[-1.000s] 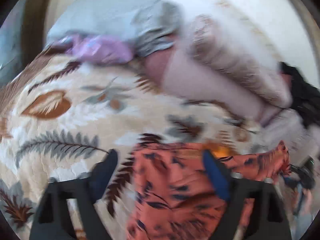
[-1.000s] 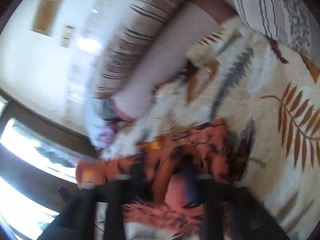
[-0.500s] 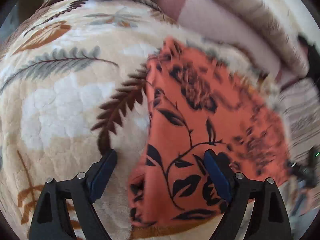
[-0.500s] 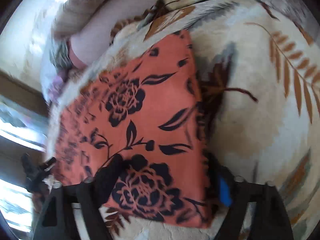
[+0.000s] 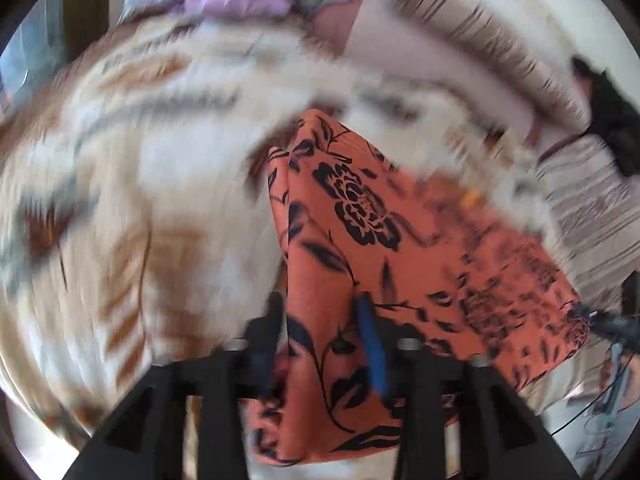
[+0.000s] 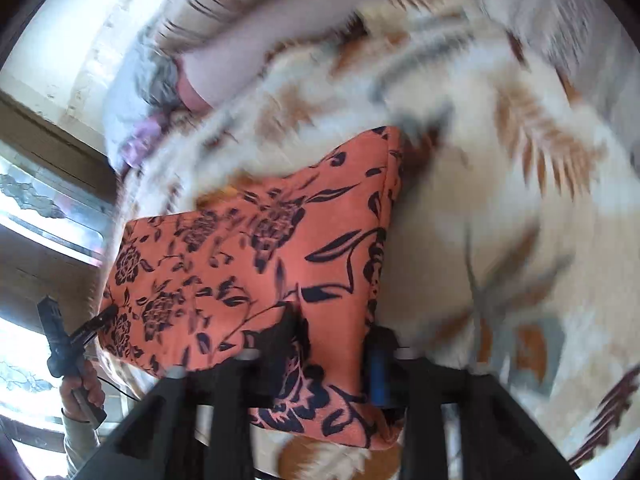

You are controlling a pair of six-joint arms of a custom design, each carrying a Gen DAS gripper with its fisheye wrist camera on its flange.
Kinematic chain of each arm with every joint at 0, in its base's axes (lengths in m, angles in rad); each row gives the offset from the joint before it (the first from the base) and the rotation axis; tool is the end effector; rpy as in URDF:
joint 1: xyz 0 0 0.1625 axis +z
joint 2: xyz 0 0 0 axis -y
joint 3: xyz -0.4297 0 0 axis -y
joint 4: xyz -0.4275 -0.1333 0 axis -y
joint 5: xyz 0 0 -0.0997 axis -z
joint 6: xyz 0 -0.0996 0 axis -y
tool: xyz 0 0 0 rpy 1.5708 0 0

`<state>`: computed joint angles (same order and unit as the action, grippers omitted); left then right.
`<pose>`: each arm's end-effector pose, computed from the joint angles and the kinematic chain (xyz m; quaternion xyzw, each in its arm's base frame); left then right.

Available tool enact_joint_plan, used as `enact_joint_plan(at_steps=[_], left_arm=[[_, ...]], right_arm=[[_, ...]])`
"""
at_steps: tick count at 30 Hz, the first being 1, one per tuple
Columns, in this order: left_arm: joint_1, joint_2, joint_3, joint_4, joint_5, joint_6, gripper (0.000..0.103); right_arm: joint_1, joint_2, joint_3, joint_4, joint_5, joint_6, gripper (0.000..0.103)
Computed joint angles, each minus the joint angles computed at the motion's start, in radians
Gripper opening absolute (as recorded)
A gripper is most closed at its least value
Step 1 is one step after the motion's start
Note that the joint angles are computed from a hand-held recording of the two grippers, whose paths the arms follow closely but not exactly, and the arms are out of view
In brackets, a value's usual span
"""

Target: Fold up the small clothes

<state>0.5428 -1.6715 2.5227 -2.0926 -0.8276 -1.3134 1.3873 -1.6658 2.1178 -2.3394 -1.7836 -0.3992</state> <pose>-0.1611 -0.3315 0.1669 -0.0718 0.9183 -0.2704 0.2802 0.0248 -0.4815 0.3421 0.0891 -0.9780 0.1200 0.1455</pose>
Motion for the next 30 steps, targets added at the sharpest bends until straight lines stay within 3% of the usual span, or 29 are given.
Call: enact_joint_plan(at_steps=[1,3,5,8,11,13,14,18,19,20,21,22,24,27,30], left_arm=[[0.0,-0.012,0.054,-0.028,-0.012,-0.023,0.056],[-0.071,-0.099,0.096,0.006,0.039,-0.045,0.057],[-0.067,-0.109,0.04,0.12,0.05,-0.089,0.06],[-0.028,-0.09,0.005,0.04,0.125,0.036,0.067],[0.066,0.016,-0.037,-0.203,0.132,0.231,0.067],[0.133,0.103,-0.079,-0.31,0.128,0.338,0.067],[0.16,0.146,-0.099,-0.334,0.134,0.366,0.067],[0.26,0.27,-0.169,-0.375,0.137,0.43,0.067],[0.265,0.275,-0.17,-0.367,0.144,0.427,0.052],[0.263,0.282,-0.174,-0.355,0.154,0.428,0.01],[0.264,0.286,-0.186,-0.315,0.158,0.415,0.004],[0.254,0.281,-0.184,-0.311,0.167,0.407,0.003],[0.206,0.251,-0.163,-0.303,0.213,0.387,0.003],[0.1,0.154,-0.116,-0.232,0.286,0.307,0.003],[0.083,0.126,-0.096,-0.186,0.308,0.257,0.003]], right_arm=[[-0.047,-0.001,0.03,-0.013,-0.015,-0.005,0.093],[-0.133,-0.062,0.104,-0.105,0.082,-0.071,0.09],[-0.152,-0.096,0.104,-0.103,0.142,-0.031,0.09],[-0.152,-0.09,0.071,-0.141,0.202,-0.026,0.09],[-0.123,-0.023,0.018,-0.164,0.203,-0.001,0.09],[-0.096,0.042,-0.015,-0.215,0.158,-0.002,0.09],[-0.065,0.073,-0.03,-0.238,0.125,0.021,0.09],[-0.044,0.147,-0.069,-0.284,0.061,0.033,0.089],[-0.03,0.173,-0.082,-0.294,0.045,0.043,0.078],[-0.027,0.189,-0.091,-0.287,0.034,0.034,0.057],[-0.01,0.213,-0.106,-0.273,-0.002,0.023,0.044],[0.018,0.244,-0.117,-0.274,-0.063,0.01,0.027],[0.058,0.261,-0.115,-0.294,-0.137,-0.032,0.015],[0.104,0.224,-0.083,-0.397,-0.144,-0.094,0.007],[0.122,0.226,-0.087,-0.456,-0.144,-0.109,0.007]])
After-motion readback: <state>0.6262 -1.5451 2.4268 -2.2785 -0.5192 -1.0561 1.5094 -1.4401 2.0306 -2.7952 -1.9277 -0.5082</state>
